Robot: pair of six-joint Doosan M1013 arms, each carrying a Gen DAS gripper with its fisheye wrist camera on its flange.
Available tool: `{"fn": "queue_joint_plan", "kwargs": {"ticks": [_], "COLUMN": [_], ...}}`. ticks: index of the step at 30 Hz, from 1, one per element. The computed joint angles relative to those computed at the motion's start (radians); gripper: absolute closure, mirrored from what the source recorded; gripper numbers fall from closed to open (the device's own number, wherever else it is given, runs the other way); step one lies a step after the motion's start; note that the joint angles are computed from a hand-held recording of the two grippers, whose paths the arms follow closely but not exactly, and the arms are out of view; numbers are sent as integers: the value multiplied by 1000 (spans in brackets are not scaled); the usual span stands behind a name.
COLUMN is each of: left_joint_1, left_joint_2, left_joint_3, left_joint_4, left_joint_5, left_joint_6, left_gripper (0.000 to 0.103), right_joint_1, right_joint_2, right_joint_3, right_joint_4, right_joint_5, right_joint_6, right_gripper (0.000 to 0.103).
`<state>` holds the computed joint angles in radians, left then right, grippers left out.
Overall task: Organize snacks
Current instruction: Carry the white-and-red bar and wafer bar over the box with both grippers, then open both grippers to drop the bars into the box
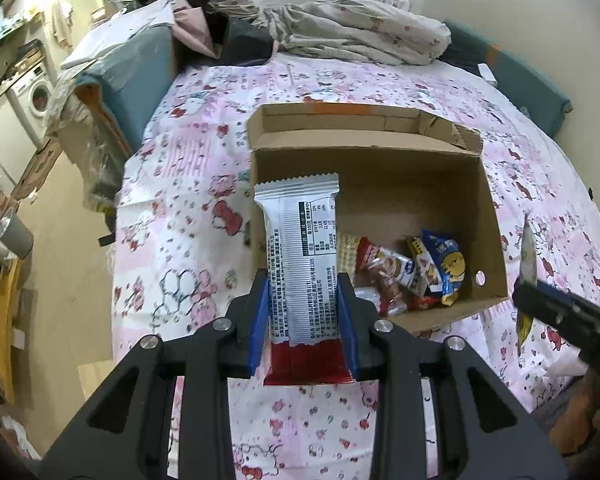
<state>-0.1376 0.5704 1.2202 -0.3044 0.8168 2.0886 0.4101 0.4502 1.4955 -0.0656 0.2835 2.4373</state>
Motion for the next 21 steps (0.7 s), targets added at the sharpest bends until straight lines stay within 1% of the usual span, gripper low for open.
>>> {"fn": "queue_joint_plan", "kwargs": {"ticks": [2,3,5,7,9,12,15,18,19,20,21], "left_joint_1": [-3,-6,-9,-14,-23,-24,-23,-22,-18,-16,-17], "left_joint_2": [7,11,18,28,38,62,79,97,99,99,98], "left_joint_3": [-8,-11,-14,-18,-18,-37,-51,-75,-79,-80,-77], "left_joint_4": [-16,-20,-36,-53,-36,-55,-67,-42,-58,-70,-70], "left_joint_5": [-6,-13,-22,-30,-45,-26,-20,14,24,22,12], "left_joint_6": [5,8,14,36,40,47,36,-11,-7,4,12], "left_gripper": [76,76,76,76,76,75,75,75,75,75,75], "right_joint_1": [-7,-11,-20,-24,-30,-34,-40,-35,-32,-32,-36], "right_joint_2": [4,10,24,39,54,77,96,115,117,117,117], "right_joint_3": [0,-7,-20,-35,-50,-76,-92,-121,-125,-123,-119], "right_joint_4": [-28,-52,-27,-35,-7,-35,2,-34,-63,-53,-9], "right_joint_5": [-15,-7,2,22,37,72,83,139,149,142,131], "right_joint_6": [46,78,65,81,60,80,50,39,51,41,10], "right_gripper": [75,75,75,75,75,75,75,75,75,75,75]}}
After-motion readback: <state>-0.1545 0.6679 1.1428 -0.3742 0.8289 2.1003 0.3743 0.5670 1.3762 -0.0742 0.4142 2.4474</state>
